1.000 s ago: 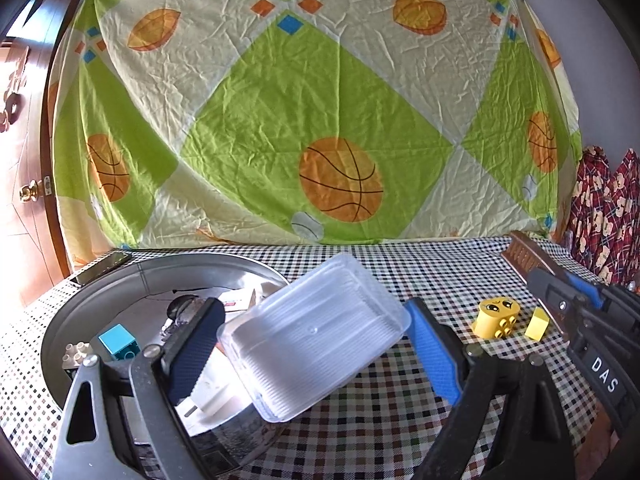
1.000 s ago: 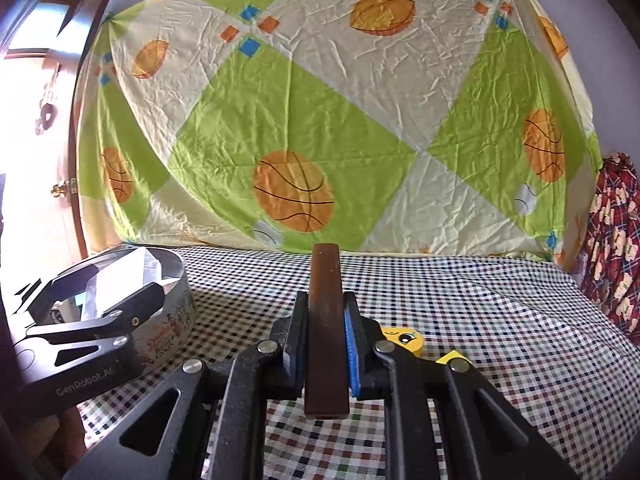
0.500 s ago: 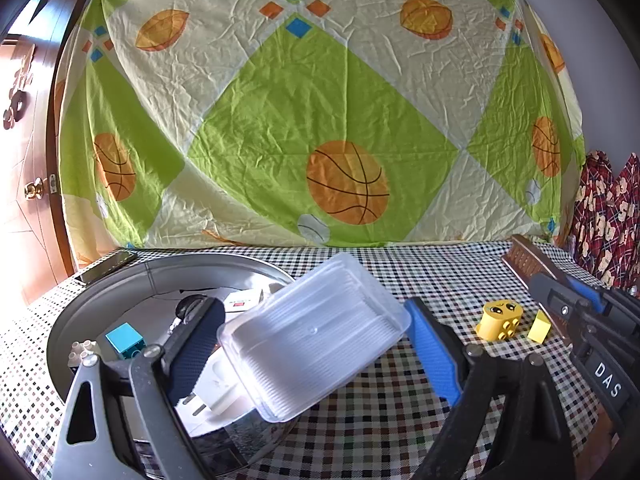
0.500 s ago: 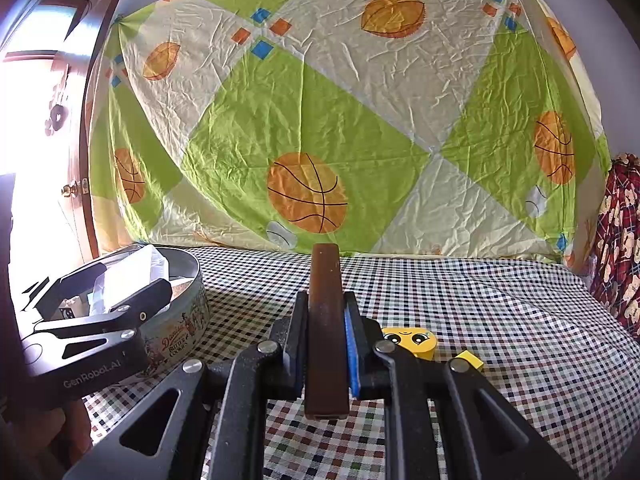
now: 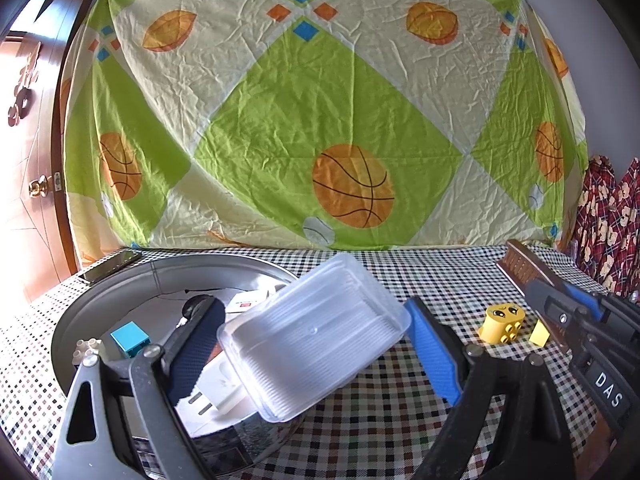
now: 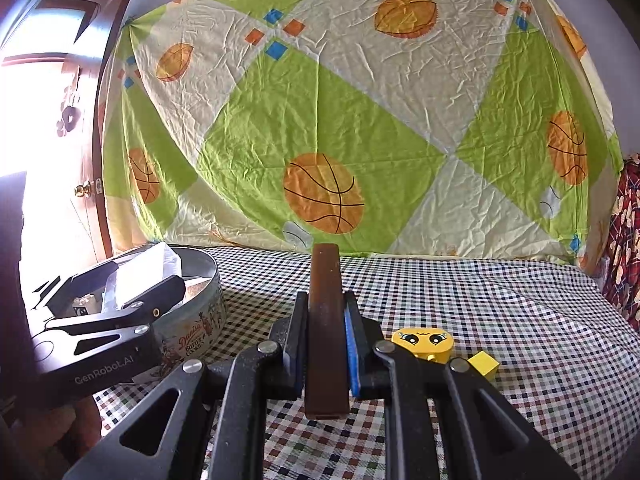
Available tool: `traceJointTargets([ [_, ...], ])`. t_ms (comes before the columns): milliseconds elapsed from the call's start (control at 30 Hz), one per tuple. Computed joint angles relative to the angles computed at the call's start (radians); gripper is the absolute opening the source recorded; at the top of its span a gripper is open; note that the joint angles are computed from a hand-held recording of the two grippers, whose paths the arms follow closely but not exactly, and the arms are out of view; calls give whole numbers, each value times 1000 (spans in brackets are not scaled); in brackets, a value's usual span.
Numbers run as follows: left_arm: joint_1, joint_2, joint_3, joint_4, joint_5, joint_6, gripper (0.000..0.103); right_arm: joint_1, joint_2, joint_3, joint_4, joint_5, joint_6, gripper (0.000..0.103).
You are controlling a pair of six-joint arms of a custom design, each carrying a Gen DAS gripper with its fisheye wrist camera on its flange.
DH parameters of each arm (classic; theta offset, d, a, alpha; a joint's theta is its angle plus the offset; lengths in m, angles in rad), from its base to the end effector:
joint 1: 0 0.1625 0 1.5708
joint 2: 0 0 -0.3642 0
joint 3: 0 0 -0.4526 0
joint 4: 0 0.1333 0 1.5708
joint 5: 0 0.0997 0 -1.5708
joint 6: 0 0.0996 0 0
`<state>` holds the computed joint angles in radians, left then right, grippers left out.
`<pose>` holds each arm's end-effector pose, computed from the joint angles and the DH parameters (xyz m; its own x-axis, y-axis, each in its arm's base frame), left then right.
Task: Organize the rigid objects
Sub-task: 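Carry the clear box toward the tin with the left tool while the right tool carries the brown bar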
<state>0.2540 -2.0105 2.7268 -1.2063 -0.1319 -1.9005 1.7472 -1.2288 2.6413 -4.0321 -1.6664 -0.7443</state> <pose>-0.1563 -0.2803 0.1007 -0.6944 -0.2243 -0.6838 0.6223 0.2901 -0.7271 0.1796 -0.3023 0.0957 -0.6722 -0.4011 0.6222 -0.7381 0.2979 -0.6054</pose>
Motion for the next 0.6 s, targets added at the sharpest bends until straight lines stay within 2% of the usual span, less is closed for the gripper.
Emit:
traceJointTargets([
  [67, 1, -4, 3, -8, -1, 9, 91, 2, 1, -2, 5, -1, 4, 17],
  [167, -11, 1, -10, 91, -5, -86, 91, 9, 9, -6, 0, -10, 12, 17],
  [367, -13, -43, 5, 108, -7, -83, 91, 22, 22, -11, 9, -8, 19, 17],
  [467, -26, -27, -16, 224, -14, -200, 91, 36, 33, -16, 12, -11, 23, 17],
  [600, -34, -27, -28, 304, -23, -273, 91, 41, 38, -16, 19, -7, 27, 17],
])
